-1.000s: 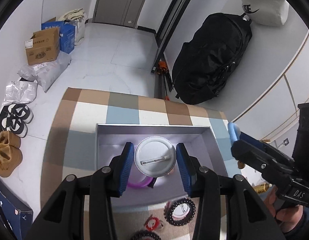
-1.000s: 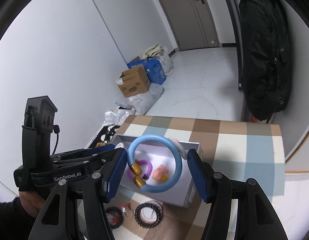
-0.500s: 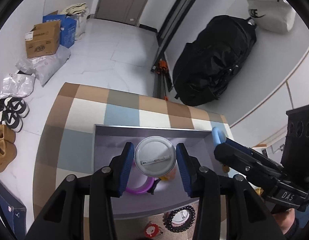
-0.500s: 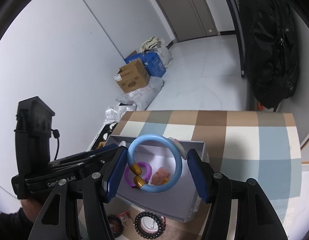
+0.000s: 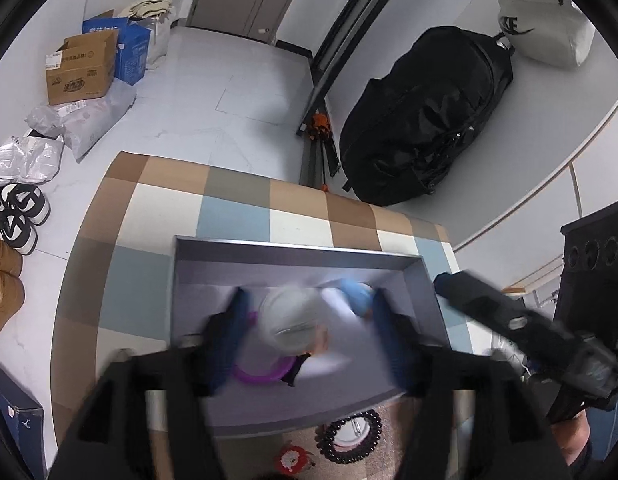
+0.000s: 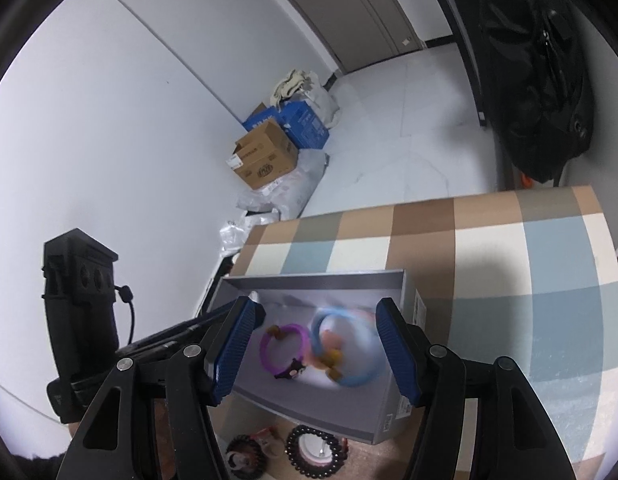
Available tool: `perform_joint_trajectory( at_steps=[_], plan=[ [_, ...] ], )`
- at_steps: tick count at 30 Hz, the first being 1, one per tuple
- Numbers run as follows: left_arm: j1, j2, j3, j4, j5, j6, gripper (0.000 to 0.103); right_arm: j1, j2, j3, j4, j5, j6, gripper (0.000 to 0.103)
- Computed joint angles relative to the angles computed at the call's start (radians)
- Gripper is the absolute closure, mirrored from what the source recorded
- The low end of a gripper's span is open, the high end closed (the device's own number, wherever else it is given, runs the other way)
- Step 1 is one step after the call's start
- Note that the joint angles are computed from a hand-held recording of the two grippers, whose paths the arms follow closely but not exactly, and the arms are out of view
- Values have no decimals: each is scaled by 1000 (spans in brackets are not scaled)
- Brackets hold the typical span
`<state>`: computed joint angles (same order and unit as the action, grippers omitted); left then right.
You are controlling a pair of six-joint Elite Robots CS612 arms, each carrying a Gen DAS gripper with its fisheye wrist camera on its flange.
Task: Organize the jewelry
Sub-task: 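Carry the badge and blue ring into the grey box and open both grippers, then raise both open grippers away from the grey box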
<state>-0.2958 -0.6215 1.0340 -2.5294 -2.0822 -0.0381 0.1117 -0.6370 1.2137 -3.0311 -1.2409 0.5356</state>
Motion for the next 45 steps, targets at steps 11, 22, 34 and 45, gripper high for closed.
perform_joint_trajectory(
  at_steps=[11,22,34,45],
  plan=[
    [1,-40,75,-109,38,9,28,-7,-34,68,-126,-76,86,16],
    [8,-89,187,-278,135,-8,28,7,-62,114,-159,-44,48,2],
    [6,-145,288,-260,148,37,14,44,-113,183,-115,-128,-42,0],
    [-3,-170,337,-189,204,24,14,57,-142,230,-44,-215,-48,0]
  ],
)
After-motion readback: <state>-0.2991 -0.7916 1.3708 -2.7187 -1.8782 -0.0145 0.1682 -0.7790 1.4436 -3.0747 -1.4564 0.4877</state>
